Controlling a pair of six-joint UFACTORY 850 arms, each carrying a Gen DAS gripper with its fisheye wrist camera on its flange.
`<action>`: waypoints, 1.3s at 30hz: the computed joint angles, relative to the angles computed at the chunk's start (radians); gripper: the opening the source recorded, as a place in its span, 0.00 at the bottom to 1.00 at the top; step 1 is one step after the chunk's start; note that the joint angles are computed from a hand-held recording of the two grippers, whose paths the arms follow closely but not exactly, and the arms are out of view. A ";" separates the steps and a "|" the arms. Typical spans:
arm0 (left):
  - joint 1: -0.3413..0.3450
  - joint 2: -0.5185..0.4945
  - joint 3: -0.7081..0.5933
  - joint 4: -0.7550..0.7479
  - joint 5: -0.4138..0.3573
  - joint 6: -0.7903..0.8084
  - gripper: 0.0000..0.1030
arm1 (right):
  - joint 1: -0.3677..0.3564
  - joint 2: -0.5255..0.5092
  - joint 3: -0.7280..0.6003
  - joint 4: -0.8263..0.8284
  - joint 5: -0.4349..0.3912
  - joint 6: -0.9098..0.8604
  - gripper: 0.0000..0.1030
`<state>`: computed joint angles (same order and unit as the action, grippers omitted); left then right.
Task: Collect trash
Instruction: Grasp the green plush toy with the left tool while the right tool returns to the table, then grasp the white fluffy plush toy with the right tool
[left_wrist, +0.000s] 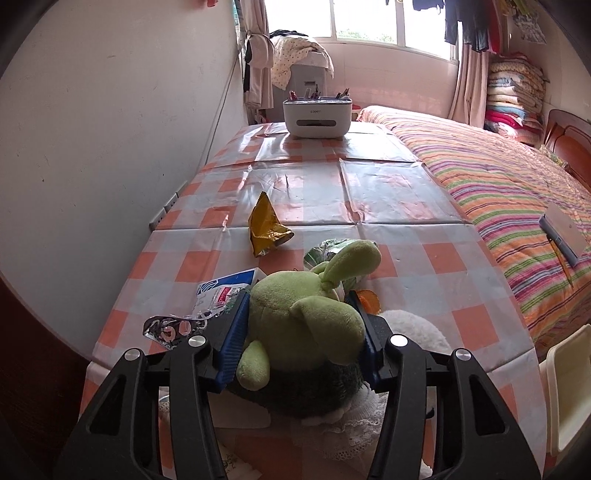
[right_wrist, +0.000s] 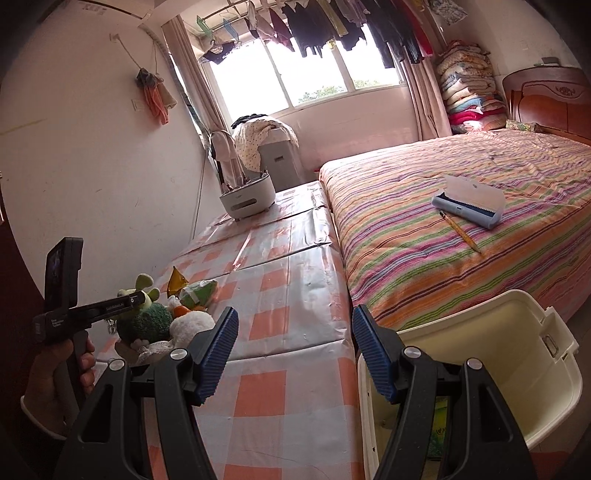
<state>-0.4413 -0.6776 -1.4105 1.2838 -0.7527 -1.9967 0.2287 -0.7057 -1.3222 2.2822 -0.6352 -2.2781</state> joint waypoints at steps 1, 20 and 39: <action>-0.001 0.006 0.008 0.013 0.002 -0.025 0.43 | 0.012 -0.004 -0.016 -0.012 0.000 -0.008 0.61; 0.025 0.294 0.369 0.682 0.218 -0.862 0.33 | 0.170 -0.268 -0.428 -0.688 0.110 0.444 0.61; 0.010 0.348 0.433 0.845 0.203 -1.043 0.34 | 0.197 -0.518 -0.833 -1.256 -0.076 1.101 0.55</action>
<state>-0.4312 -0.3299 -0.9777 2.1285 -0.5495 -3.0402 0.4262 -1.2237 -2.1550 1.0260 -0.7117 -1.1775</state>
